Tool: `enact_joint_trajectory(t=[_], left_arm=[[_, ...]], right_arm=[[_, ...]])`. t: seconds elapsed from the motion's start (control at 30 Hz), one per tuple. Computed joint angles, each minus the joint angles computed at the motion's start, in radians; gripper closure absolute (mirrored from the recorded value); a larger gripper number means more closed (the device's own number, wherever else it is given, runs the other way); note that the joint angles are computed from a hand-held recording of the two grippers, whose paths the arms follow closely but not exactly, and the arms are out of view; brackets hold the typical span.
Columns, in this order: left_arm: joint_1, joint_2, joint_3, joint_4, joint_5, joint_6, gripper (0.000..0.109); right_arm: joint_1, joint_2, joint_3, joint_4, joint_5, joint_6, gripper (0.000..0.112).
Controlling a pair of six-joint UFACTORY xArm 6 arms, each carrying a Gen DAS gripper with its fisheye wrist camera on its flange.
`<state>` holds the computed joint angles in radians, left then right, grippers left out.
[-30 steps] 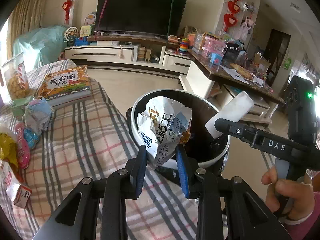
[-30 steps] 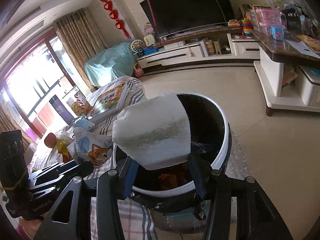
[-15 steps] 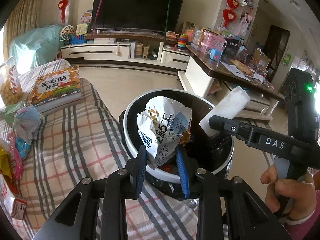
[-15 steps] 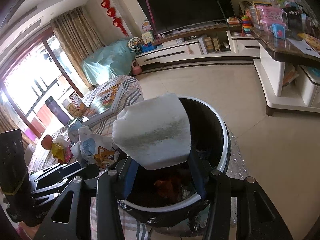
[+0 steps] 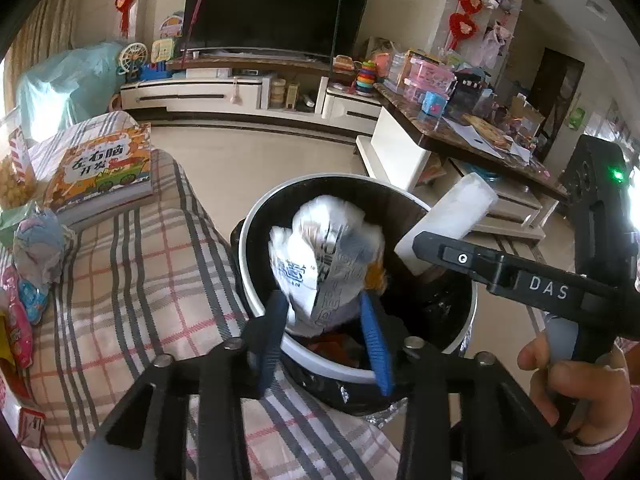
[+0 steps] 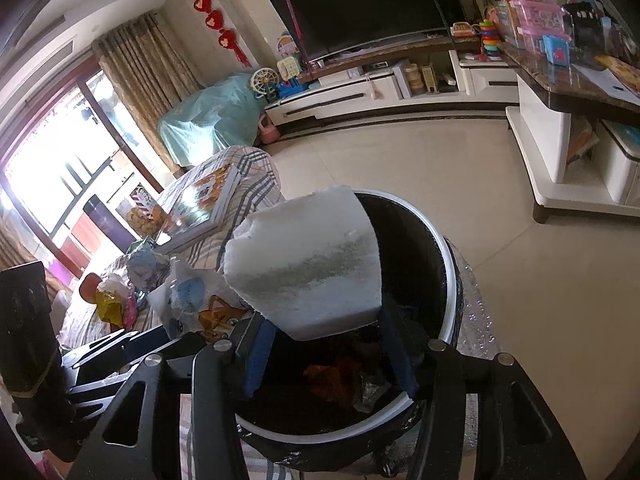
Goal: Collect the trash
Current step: 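Open both tools to drop the white bag and white block into the bin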
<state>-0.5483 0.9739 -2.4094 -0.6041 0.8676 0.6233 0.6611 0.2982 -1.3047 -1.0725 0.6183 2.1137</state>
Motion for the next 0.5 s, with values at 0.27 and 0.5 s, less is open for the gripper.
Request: enact_joint_trajectory(t=[0.27, 0.5], left_arm=[[0.012, -0.085, 0.145, -0.047, -0.046, 0.019, 0.054], [0.056, -0.264, 0.449, -0.170, -0.160, 0.128, 0.050]], right_arm=[[0.018, -0.016, 0.009, -0.038, 0.028, 0.054, 0.041], [0.059, 0.021, -0.045, -0.092, 0.058, 0.116, 0.029]])
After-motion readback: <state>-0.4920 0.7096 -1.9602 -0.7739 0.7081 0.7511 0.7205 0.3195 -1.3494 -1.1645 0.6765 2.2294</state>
